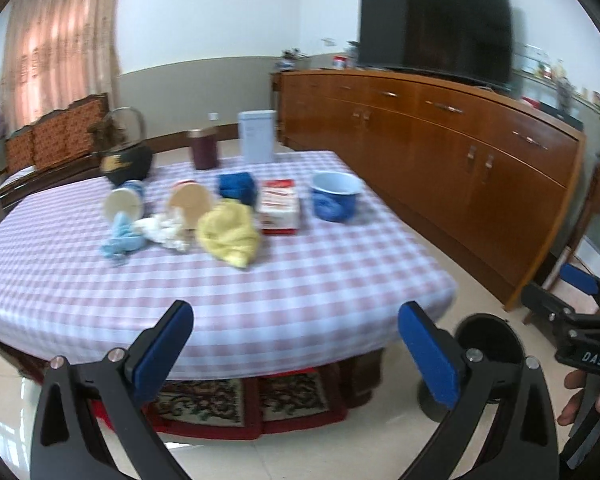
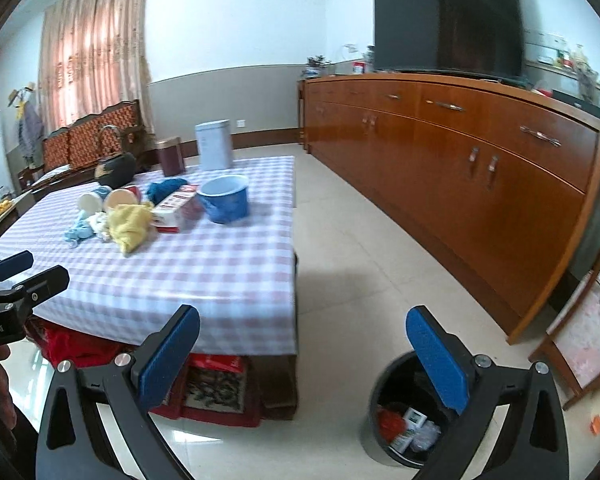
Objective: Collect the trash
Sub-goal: 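Move both tools back toward the table, then grasp the yellow cloth with the left tool while the right tool grasps the blue bowl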
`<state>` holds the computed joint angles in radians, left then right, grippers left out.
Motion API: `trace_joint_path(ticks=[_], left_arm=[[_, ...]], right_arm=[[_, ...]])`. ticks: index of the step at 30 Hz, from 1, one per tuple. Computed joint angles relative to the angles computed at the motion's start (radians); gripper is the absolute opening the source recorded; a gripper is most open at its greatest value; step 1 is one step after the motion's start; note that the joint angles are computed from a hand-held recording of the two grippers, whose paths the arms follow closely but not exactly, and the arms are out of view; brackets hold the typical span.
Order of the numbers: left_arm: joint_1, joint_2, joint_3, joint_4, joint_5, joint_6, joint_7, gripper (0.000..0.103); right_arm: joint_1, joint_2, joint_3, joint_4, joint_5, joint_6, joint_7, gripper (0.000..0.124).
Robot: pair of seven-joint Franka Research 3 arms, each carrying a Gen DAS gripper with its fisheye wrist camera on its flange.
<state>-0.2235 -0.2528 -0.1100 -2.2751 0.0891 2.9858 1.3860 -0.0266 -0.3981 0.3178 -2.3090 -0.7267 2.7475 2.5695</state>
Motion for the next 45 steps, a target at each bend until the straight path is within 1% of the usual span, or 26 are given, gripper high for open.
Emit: trace_joint_path(ticks=[2,4,5,6,8,10,11,14,17,22,24,25,28,30,31,32,33,34,35,37,41,43,45], left_arm=[[0.043,0.002,-0.013,-0.002,0.035,0.008,-0.037,0.103],[0.064,0.009,-0.013,0.002,0.052,0.007,-0.059,0.103],[0.065,0.014,-0.005,0.004,0.051,0.008,-0.059,0.103],[0.072,0.018,-0.004,0.008,0.056,0.006,-0.064,0.102],[0.077,0.037,0.004,0.024,0.057,0.006,-0.059,0.102],[0.084,0.054,0.006,0.040,0.059,0.003,-0.058,0.099],[0.074,0.076,0.018,0.059,0.038,-0.002,-0.038,0.098],[0.071,0.123,0.021,0.107,-0.002,-0.018,-0.002,0.094],[0.095,0.195,0.000,0.178,0.006,-0.035,-0.006,0.092],[0.125,0.290,-0.029,0.277,0.055,-0.051,-0.055,0.091],[0.132,0.332,-0.039,0.321,0.050,-0.066,-0.049,0.089],[0.135,0.344,-0.045,0.334,0.043,-0.073,-0.044,0.088],[0.143,0.407,-0.059,0.405,0.031,-0.103,-0.027,0.083],[0.149,0.444,-0.069,0.449,0.017,-0.124,-0.013,0.081],[0.150,0.461,-0.073,0.472,0.015,-0.136,-0.007,0.078],[0.156,0.488,-0.083,0.508,0.001,-0.165,0.013,0.075],[0.165,0.509,-0.097,0.538,-0.022,-0.194,0.041,0.061],[0.170,0.524,-0.105,0.560,-0.038,-0.211,0.058,0.053],[0.171,0.535,-0.105,0.578,-0.045,-0.211,0.063,0.052],[0.169,0.551,-0.105,0.608,-0.046,-0.220,0.071,0.047],[0.171,0.580,-0.108,0.650,-0.056,-0.235,0.087,0.045],[0.171,0.584,-0.107,0.651,-0.057,-0.227,0.086,0.044],[0.171,0.587,-0.106,0.648,-0.057,-0.217,0.085,0.044]], right_arm=[[0.009,0.040,0.002,0.033,0.002,0.015,-0.011,0.103],[-0.009,0.071,0.024,0.061,-0.059,0.039,0.038,0.103],[-0.009,0.085,0.025,0.073,-0.083,0.047,0.053,0.103],[0.010,0.110,0.016,0.094,-0.079,0.043,0.037,0.103],[0.050,0.162,0.000,0.150,-0.067,-0.004,-0.003,0.103],[0.081,0.198,-0.020,0.188,-0.063,-0.027,-0.028,0.103],[0.097,0.212,-0.033,0.202,-0.056,-0.032,-0.041,0.103],[0.132,0.268,-0.069,0.257,-0.061,-0.035,-0.059,0.103],[0.170,0.346,-0.110,0.330,-0.040,-0.028,-0.115,0.103],[0.224,0.458,-0.175,0.441,-0.008,-0.040,-0.186,0.103],[0.241,0.497,-0.200,0.480,0.022,-0.040,-0.222,0.102],[0.249,0.517,-0.211,0.499,0.040,-0.039,-0.242,0.099],[0.263,0.586,-0.233,0.572,0.139,-0.044,-0.341,0.088],[0.271,0.635,-0.246,0.630,0.193,-0.056,-0.399,0.086],[0.275,0.656,-0.251,0.656,0.221,-0.062,-0.427,0.086],[0.276,0.684,-0.253,0.689,0.255,-0.071,-0.460,0.086],[0.280,0.706,-0.257,0.717,0.281,-0.079,-0.484,0.086],[0.284,0.730,-0.262,0.749,0.305,-0.088,-0.508,0.086],[0.289,0.750,-0.268,0.775,0.326,-0.094,-0.525,0.086],[0.296,0.784,-0.276,0.823,0.374,-0.108,-0.566,0.086],[0.318,0.890,-0.300,0.981,0.455,-0.184,-0.636,0.086],[0.329,0.927,-0.316,1.033,0.489,-0.208,-0.658,0.086],[0.342,0.952,-0.336,1.068,0.516,-0.220,-0.676,0.082]])
